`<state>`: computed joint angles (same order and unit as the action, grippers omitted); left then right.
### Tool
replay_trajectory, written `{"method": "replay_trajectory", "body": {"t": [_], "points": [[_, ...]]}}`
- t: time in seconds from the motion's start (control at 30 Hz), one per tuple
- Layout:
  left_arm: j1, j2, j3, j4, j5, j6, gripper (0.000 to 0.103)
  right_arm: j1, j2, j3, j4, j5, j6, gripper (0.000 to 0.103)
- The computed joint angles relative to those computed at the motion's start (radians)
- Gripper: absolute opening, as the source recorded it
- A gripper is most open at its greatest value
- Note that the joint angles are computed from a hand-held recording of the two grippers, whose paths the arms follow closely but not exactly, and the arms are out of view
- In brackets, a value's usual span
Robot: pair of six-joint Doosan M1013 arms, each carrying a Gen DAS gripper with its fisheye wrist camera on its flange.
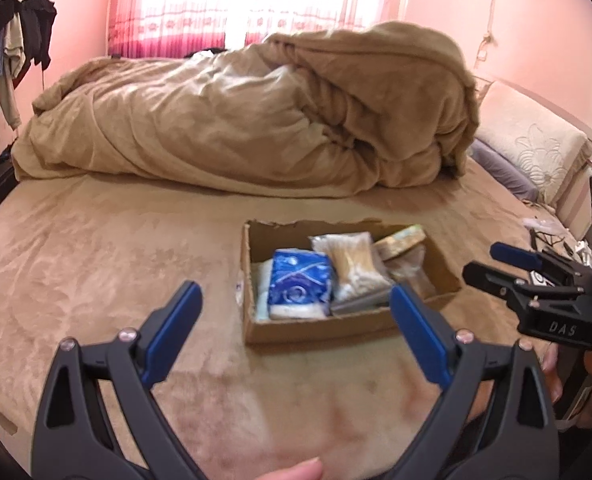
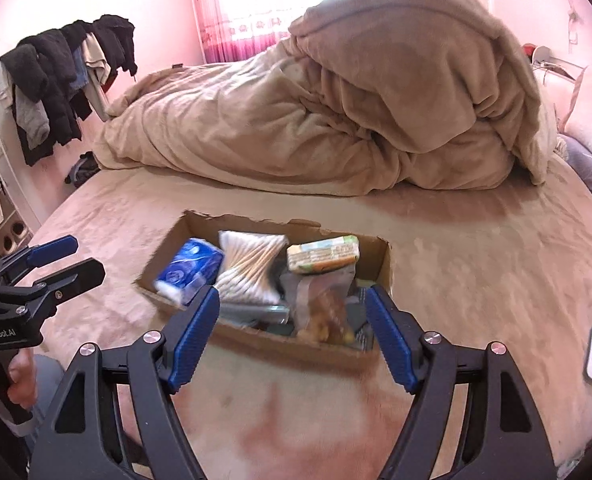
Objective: Organize objects
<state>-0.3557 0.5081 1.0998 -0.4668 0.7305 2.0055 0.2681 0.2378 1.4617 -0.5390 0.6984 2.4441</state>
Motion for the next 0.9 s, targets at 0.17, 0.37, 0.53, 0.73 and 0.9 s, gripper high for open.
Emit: {"method": "replay_trajectory", "body": {"t": [0.17, 0.37, 0.53, 0.73, 0.9], "points": [[-0.002, -0.062, 0.069, -0.01, -0.03, 0.022, 0.096, 0.034, -0.036, 0.018, -0.039, 0.016, 0.036, 0.078], [0.002, -0.125, 0.144, -0.052, -0.05, 0.056, 0.096, 0.073, -0.072, 0.036, -0.071, 0.042, 0.075, 0.078], [0.004, -0.173, 0.203, -0.077, -0.072, 0.085, 0.096, 0.104, -0.097, 0.056, -0.098, 0.055, 0.124, 0.078], [0.005, -0.214, 0.259, -0.068, -0.088, 0.074, 0.096, 0.136, -0.115, 0.079, -0.112, 0.066, 0.161, 0.078], [-0.002, -0.237, 0.301, 0.007, -0.109, 0.022, 0.096, 0.155, -0.126, 0.1, -0.132, 0.08, 0.197, 0.078]]}}
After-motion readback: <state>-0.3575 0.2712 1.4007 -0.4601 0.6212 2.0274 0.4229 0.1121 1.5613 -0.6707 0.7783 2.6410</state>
